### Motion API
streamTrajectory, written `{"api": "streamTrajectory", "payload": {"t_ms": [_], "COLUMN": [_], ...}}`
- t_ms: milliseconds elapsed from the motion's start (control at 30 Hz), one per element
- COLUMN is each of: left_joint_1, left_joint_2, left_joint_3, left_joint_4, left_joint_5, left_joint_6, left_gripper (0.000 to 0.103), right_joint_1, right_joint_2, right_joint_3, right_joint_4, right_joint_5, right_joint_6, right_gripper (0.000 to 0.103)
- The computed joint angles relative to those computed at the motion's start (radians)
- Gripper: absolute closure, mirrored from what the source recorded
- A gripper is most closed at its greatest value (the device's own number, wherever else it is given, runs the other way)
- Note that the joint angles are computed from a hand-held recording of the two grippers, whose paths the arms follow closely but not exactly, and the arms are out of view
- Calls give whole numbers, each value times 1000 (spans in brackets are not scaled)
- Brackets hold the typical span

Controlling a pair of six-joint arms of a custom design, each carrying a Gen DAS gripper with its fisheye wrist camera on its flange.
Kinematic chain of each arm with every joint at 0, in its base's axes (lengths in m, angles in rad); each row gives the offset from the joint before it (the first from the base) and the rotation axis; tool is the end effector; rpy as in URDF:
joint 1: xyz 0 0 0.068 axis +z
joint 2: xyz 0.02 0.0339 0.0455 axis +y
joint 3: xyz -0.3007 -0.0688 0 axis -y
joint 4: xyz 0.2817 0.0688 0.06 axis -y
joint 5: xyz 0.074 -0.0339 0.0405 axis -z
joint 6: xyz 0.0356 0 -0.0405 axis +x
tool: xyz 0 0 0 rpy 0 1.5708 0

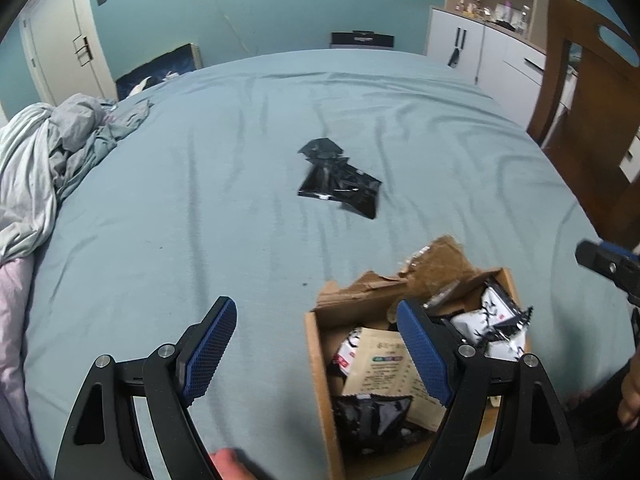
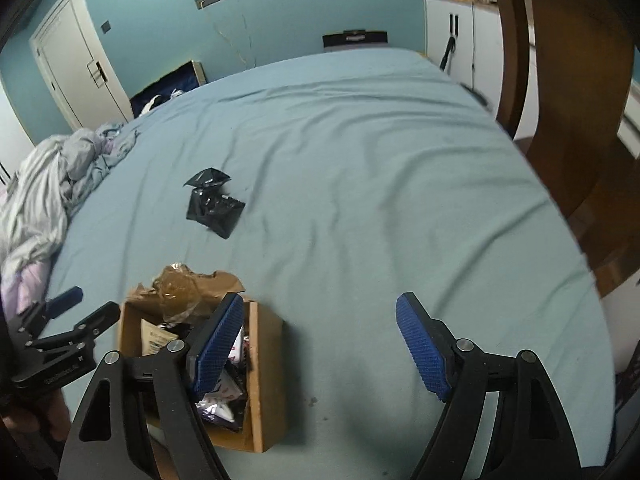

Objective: Organize snacks
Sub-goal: 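Grasp a black packet with the right tool while left grasps another black packet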

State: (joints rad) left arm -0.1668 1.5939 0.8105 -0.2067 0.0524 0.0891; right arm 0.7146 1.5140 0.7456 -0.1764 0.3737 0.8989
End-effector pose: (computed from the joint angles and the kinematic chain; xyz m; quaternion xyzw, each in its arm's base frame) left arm 0.3241 -0.0565 0.1662 0.1297 0.9490 -0.0362 0.2850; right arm 0.2426 0.1933 0.1743 0.1430 0.9256 0.0962 0.3369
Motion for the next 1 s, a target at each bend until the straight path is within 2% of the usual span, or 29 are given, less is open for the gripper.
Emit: {"api": "streamTrajectory", "payload": {"t_ms": [167, 333, 400, 567, 667, 833, 1000], "left_joint_1": [28, 49, 55, 62, 59, 59, 52], "left_joint_2": [9, 48, 66, 91, 103, 127, 160], "left_joint_3": [9, 41, 57, 76, 84, 106, 131], "left_joint_4": [-2, -16, -30, -41, -38, -43, -51], "left_joint_5": [21, 57, 72, 77, 62, 54, 29], "left_joint_6": [-8, -15, -23, -40, -43, -59, -55], "left_gripper": [20, 20, 20, 20, 20, 20, 20], "right_joint_1": [-66, -125, -147, -257, -307, -354, -408], "right_joint_2": [7, 6, 15, 72, 146, 315, 475], "right_joint_3": [-39, 1, -6, 15, 90, 288, 495], "right_joint_4": [59, 0, 35, 112, 84, -42, -156], "right_joint_5": [-148, -192, -223, -443, -496, -546, -670], "right_joint_6": [25, 17, 19, -33, -95, -192, -282], "right_gripper": [25, 25, 25, 25, 25, 25, 25]}}
